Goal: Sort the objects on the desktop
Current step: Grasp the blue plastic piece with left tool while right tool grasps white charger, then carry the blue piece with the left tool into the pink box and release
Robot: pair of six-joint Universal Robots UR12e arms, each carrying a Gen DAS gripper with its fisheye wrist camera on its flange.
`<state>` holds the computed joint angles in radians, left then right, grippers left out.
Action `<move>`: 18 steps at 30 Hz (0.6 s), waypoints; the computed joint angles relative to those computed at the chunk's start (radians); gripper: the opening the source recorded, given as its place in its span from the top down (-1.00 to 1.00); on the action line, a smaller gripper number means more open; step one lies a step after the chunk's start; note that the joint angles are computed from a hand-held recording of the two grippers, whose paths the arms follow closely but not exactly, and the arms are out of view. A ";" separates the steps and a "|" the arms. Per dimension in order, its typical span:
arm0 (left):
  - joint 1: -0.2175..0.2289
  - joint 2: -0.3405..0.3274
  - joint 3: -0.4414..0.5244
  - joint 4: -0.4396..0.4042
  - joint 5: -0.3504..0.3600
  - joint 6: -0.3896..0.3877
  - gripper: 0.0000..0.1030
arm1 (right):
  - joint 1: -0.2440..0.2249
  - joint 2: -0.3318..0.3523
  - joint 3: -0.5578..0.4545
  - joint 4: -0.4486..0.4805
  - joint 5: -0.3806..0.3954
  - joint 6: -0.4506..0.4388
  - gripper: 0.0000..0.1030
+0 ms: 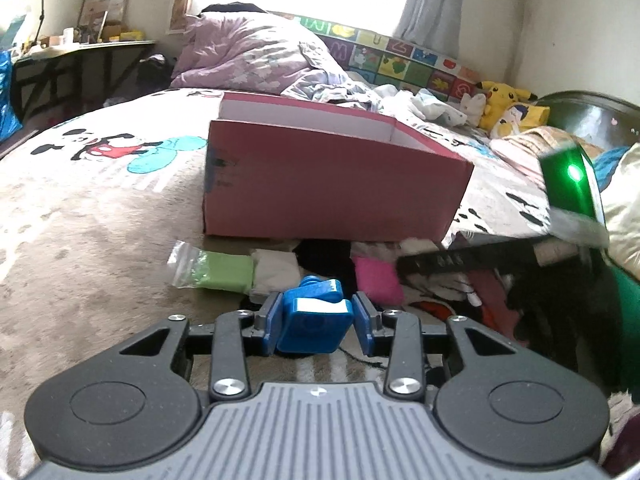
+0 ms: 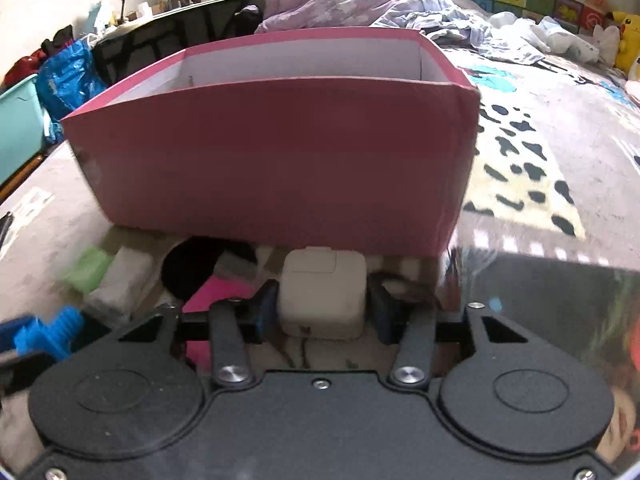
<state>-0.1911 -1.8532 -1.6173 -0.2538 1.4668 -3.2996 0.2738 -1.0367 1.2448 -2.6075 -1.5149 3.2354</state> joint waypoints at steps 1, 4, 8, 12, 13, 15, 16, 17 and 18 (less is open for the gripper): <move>0.001 0.005 -0.002 -0.003 0.002 -0.003 0.30 | -0.001 -0.011 0.017 -0.007 0.008 0.006 0.09; 0.004 0.015 -0.003 -0.019 0.005 -0.014 0.30 | -0.006 -0.045 0.072 -0.024 0.035 0.026 0.09; 0.010 0.023 0.009 -0.038 0.003 -0.028 0.30 | -0.004 -0.071 0.124 -0.062 0.035 0.000 0.09; 0.012 0.026 0.032 -0.045 0.004 -0.014 0.30 | -0.004 -0.073 0.140 -0.097 0.035 -0.032 0.09; 0.012 0.025 0.042 -0.048 0.007 -0.004 0.30 | -0.003 -0.072 0.143 -0.109 0.033 -0.041 0.09; 0.014 0.020 0.066 -0.055 0.011 0.012 0.30 | 0.002 -0.070 0.146 -0.115 0.020 -0.077 0.10; 0.015 0.017 0.078 -0.057 0.011 0.018 0.30 | 0.004 -0.070 0.148 -0.116 0.014 -0.094 0.09; 0.017 0.012 0.092 -0.058 0.010 0.020 0.30 | 0.006 -0.070 0.149 -0.118 0.008 -0.111 0.09; 0.018 0.006 0.108 -0.058 0.012 0.023 0.30 | 0.006 -0.070 0.150 -0.120 0.011 -0.116 0.09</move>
